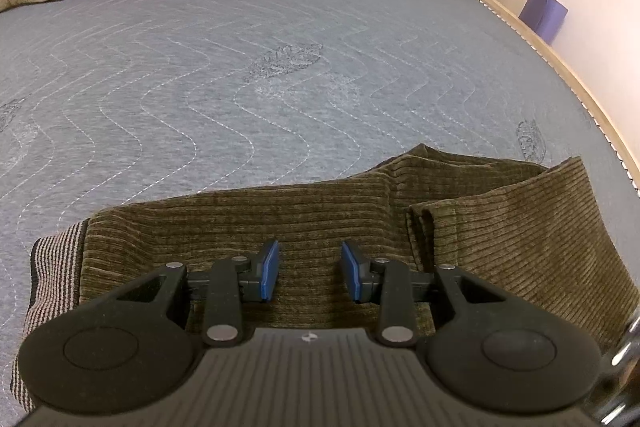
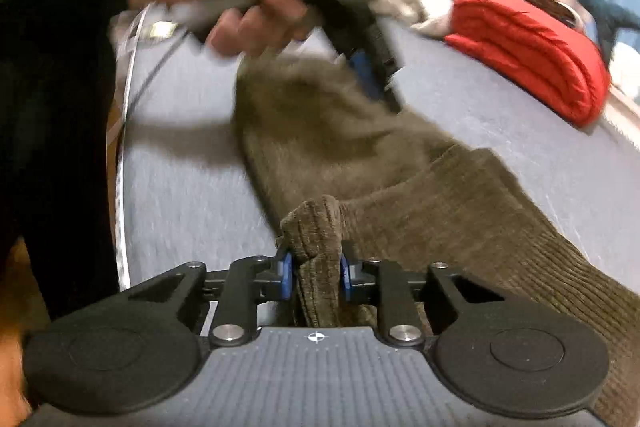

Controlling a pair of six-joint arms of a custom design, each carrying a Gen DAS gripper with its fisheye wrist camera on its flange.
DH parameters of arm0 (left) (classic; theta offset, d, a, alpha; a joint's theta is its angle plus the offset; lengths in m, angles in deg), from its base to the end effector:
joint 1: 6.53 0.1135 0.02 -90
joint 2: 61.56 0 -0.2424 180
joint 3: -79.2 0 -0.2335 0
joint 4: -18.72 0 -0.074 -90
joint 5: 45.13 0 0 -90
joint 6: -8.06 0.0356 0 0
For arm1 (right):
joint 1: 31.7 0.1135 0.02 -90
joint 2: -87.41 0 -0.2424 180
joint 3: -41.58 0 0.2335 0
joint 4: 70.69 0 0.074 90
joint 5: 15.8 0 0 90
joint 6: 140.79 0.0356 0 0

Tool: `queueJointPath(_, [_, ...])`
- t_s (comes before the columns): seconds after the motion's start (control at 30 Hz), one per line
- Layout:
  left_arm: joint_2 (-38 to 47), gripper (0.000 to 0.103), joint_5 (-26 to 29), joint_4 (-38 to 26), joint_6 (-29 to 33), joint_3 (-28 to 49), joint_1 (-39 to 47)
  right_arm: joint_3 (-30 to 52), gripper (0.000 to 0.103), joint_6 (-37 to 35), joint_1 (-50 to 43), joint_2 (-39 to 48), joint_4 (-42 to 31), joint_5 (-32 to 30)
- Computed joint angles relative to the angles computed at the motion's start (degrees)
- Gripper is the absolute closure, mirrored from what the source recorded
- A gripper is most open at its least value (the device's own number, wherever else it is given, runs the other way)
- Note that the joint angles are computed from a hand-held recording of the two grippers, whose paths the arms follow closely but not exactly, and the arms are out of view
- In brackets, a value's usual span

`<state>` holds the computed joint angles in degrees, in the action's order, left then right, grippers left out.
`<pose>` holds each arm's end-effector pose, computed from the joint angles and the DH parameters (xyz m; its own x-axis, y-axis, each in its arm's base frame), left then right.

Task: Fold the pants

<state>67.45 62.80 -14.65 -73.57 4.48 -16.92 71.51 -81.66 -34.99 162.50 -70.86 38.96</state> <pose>0.4357 -0.0910 0.1173 -0.7681 0.2816 -0.5750 0.4527 0.8740 -0.1767 0.1956 0.0093 0.1089 -0.4257 -0.3953 -0.8140 -0.6717 0.7408 -0.0085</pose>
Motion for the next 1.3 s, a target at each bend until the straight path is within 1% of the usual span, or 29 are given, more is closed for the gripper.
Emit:
queueJointPath(0.07, [-0.2,0.065,0.24,0.17,-0.07,-0.19,0.22,1.08,0.083,6.21,-7.21,-1.98,0.66,-7.77])
queueJointPath(0.1, [-0.33,0.065,0.33,0.25,-0.19,-0.32,0.36,1.4,0.083,10.48,-11.11,-2.49,2.54,-11.82])
queueJointPath(0.13, [-0.37,0.065,0.35,0.28,-0.32,-0.34,0.53,1.06,0.083,16.72,-15.5,-2.6,7.1,-16.46])
queueJointPath(0.17, [-0.44,0.065,0.39,0.24,-0.41,-0.33,0.68,0.36,0.083,23.84,-19.33,-1.73,13.7,-20.56])
queueJointPath(0.2, [-0.55,0.065,0.45,0.22,-0.45,-0.39,0.84,-0.76,0.084,34.87,-24.21,1.42,25.76,-26.55])
queueJointPath(0.23, [-0.63,0.065,0.55,0.23,-0.45,-0.45,1.02,-1.88,0.084,46.52,-27.85,6.46,40.82,-31.1])
queueJointPath(0.27, [-0.68,0.065,0.58,0.21,-0.51,-0.47,1.08,-2.87,0.084,55.84,-30.02,11.23,54.54,-32.94])
queueJointPath(0.3, [-0.74,0.065,0.61,0.22,-0.56,-0.52,1.19,-3.24,0.084,61.97,-31.27,14.57,64.08,-33.57])
queueJointPath(0.33, [-0.77,0.065,0.66,0.17,-0.52,-0.54,1.34,-3.24,0.084,63.18,-31.4,15.04,66.28,-34.02])
queueJointPath(0.37, [-0.72,0.065,0.7,0.11,-0.4,-0.47,1.48,-2.91,0.084,60.39,-30.44,13.31,61.8,-34.0])
queueJointPath(0.4, [-0.66,0.065,0.7,0.05,-0.3,-0.37,1.59,-2.06,0.084,53.32,-28.08,9.52,50.49,-33.17])
queueJointPath(0.43, [-0.57,0.065,0.63,0.0,-0.33,-0.26,1.68,0.04,0.08,42.71,-24.34,5.62,34.03,-31.59])
queueJointPath(0.47, [-0.52,0.065,0.51,-0.19,-0.54,-0.07,1.69,2.95,0.077,32.41,-20.29,4.01,18.9,-29.4])
queueJointPath(0.5, [-0.46,0.065,0.51,-0.37,-0.73,0.11,1.73,5.27,0.07,23.1,-15.25,3.78,7.17,-25.26])
queueJointPath(0.53, [-0.47,0.065,0.63,-0.51,-0.91,0.22,1.78,6.62,0.068,15.01,-9.32,4.4,-0.62,-19.55])
queueJointPath(0.6, [-0.74,0.065,1.2,-0.5,-1.03,0.06,1.87,7.89,0.068,3.85,-1.86,5.03,-9.92,-13.03])
queueJointPath(0.63, [-0.86,0.064,1.53,-0.46,-0.96,-0.07,1.87,7.1,0.068,0.44,0.49,4.11,-11.89,-10.64])
queueJointPath(0.67, [-0.91,0.064,2.08,-0.5,-0.93,-0.14,1.88,6.27,0.067,-0.18,0.93,3.06,-12.03,-10.15])
queueJointPath(0.7, [-0.78,0.064,3.2,-0.84,-1.31,0.11,1.96,5.93,0.063,0.08,-0.18,2.13,-12.34,-11.23])
queueJointPath(0.73, [-0.23,0.064,5.1,-1.43,-2.12,0.82,2.21,6.07,0.055,1.29,-1.73,1.33,-12.6,-12.68])
queueJointPath(0.8, [1.02,0.064,10.72,-2.5,-4.87,2.49,2.7,6.52,0.049,5.63,-5.88,0.65,-10.8,-15.22])
queueJointPath(0.87, [2.44,0.064,15.38,-3.17,-6.7,4.39,2.3,6.39,0.046,9.45,-9.27,0.79,-7.7,-15.89])
queueJointPath(0.97, [4.52,0.064,17.09,-2.37,-8.47,6.17,0.07,3.8,0.041,15.47,-13.74,-1.78,-2.08,-15.25])
queueJointPath(1.0, [5.31,0.064,16.88,-2.13,-9.09,6.91,-0.79,2.67,0.037,17.94,-14.58,-1.77,1.32,-13.74])
queueJointPath(1.07, [7.09,0.062,16.22,-1.23,-10.94,8.36,-2.61,0.92,0.03,22.42,-15.31,-2.53,6.15,-6.97])
queueJointPath(1.1, [7.96,0.061,15.95,-0.93,-11.67,9.12,-3.29,0.5,0.026,23.98,-15.91,-2.78,7.37,-1.98])
queueJointPath(1.23, [11.32,0.053,15.3,0.83,-12.83,11.86,-6.08,0.89,0.025,25.74,-19.0,-1.75,7.06,14.92])
queueJointPath(1.27, [11.96,0.051,14.48,1.24,-12.44,12.21,-6.58,1.12,0.025,26.32,-19.6,-0.4,7.38,18.47])
queueJointPath(1.3, [12.34,0.048,12.89,1.69,-12.05,12.32,-7.34,1.6,0.024,26.65,-21.31,1.3,7.33,20.31])
